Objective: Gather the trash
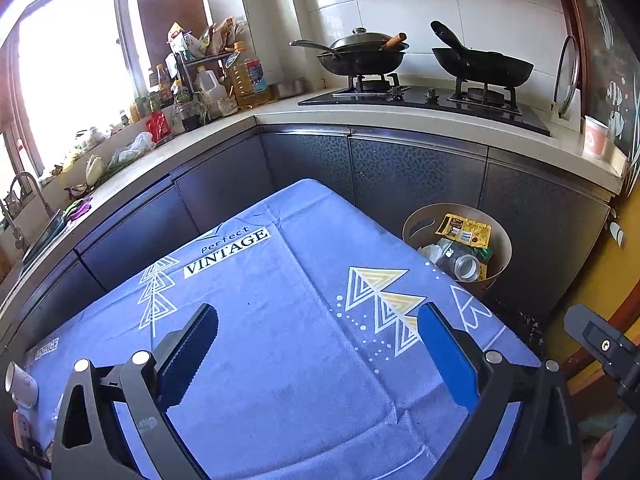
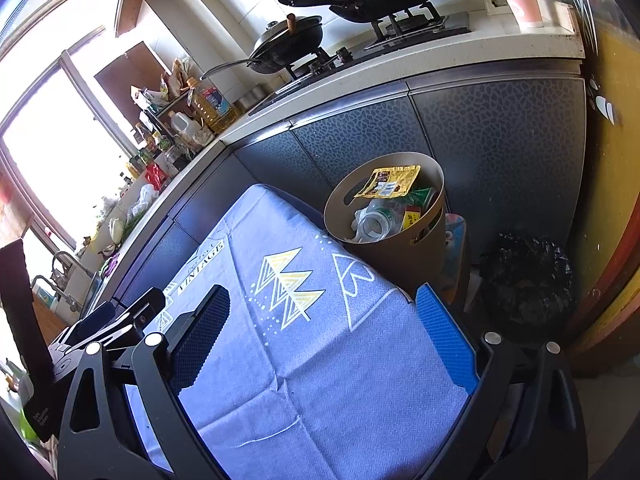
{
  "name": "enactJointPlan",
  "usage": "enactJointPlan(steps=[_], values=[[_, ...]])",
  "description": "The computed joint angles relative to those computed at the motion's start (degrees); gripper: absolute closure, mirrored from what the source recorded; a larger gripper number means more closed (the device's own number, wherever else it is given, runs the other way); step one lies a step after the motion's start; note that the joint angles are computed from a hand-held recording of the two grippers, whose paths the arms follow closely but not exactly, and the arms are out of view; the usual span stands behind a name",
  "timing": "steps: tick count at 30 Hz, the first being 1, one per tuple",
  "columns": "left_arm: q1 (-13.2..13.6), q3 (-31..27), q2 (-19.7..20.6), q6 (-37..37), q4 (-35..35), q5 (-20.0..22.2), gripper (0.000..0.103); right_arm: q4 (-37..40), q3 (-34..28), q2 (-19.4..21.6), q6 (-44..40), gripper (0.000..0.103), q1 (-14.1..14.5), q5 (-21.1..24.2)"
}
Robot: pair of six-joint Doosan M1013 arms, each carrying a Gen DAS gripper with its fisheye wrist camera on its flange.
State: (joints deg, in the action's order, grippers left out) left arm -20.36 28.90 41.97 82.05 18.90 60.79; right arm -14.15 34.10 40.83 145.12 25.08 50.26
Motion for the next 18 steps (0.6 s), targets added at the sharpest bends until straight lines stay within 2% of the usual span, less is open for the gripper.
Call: enactJointPlan(steps=[12, 18], values=[[0.17, 0.27, -0.21, 0.03, -1.16, -0.16, 0.004, 0.26, -0.41, 0.15, -0.51, 0.010, 0.05, 0.07], [0.41, -1.42, 0.69, 0.73, -2.97, 2.17, 0.004, -0.46, -0.52, 0.06, -0.73, 0.010, 0.26, -0.15]])
